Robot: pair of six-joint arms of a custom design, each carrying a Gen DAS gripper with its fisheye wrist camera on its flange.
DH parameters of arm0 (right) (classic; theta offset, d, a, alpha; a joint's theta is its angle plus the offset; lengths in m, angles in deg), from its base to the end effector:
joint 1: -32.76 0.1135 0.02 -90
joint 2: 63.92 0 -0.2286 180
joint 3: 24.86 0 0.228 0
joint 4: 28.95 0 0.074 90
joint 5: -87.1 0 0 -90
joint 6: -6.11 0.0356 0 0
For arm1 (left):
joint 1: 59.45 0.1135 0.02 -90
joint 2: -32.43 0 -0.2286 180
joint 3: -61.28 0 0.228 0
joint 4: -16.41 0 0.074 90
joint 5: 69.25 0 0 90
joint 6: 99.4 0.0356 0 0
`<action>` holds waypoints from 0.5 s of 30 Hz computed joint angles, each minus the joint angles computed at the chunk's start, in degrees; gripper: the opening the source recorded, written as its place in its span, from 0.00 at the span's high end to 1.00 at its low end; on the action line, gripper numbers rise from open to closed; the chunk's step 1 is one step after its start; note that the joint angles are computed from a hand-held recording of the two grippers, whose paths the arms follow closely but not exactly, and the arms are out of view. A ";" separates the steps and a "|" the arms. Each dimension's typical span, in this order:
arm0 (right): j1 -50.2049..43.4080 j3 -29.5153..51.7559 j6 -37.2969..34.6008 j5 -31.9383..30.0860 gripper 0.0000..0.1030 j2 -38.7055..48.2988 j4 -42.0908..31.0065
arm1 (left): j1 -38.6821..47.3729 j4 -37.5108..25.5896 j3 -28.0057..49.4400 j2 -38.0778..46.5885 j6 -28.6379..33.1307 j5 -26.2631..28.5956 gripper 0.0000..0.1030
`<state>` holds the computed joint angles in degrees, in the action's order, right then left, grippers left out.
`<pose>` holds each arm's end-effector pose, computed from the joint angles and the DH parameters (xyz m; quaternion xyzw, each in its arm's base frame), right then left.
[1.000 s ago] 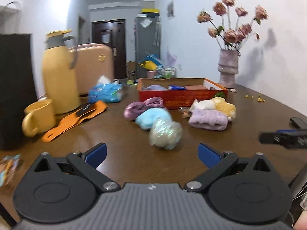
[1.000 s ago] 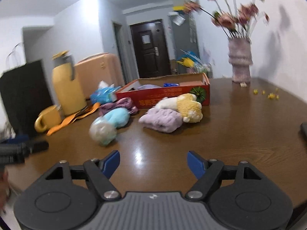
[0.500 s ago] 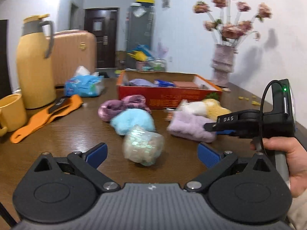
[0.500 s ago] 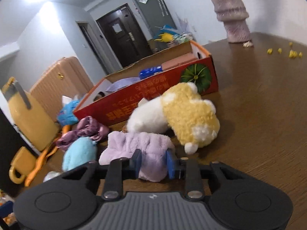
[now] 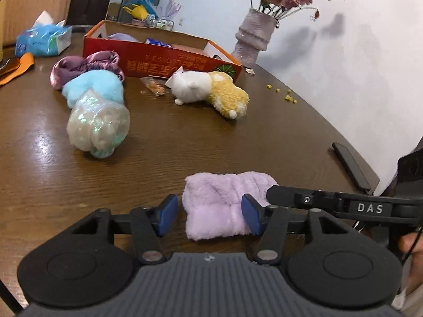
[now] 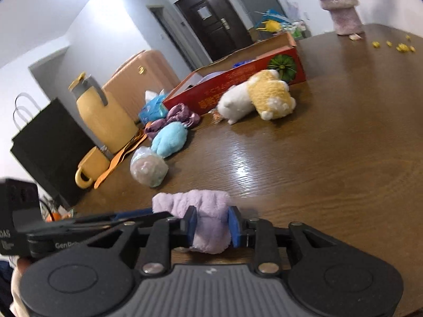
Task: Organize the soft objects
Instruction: 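Grasp the lavender fuzzy headband with the right gripper and lift it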
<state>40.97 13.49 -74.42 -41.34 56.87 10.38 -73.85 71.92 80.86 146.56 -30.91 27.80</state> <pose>0.2358 0.0564 0.0142 -0.1214 0.8677 0.3562 0.3248 0.1735 -0.0491 0.0260 -0.0295 0.9009 -0.1852 0.3914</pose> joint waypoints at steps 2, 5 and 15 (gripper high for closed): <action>0.13 0.62 1.23 0.54 0.68 1.23 1.35 | 1.52 0.78 -0.54 0.59 0.01 0.88 0.48; 1.06 2.37 1.98 1.20 0.66 2.82 1.09 | 3.18 0.06 0.06 1.33 0.16 3.89 0.73; 2.75 6.55 3.01 0.74 0.82 -2.44 -4.10 | 11.98 -27.33 8.46 -21.63 7.78 12.56 0.86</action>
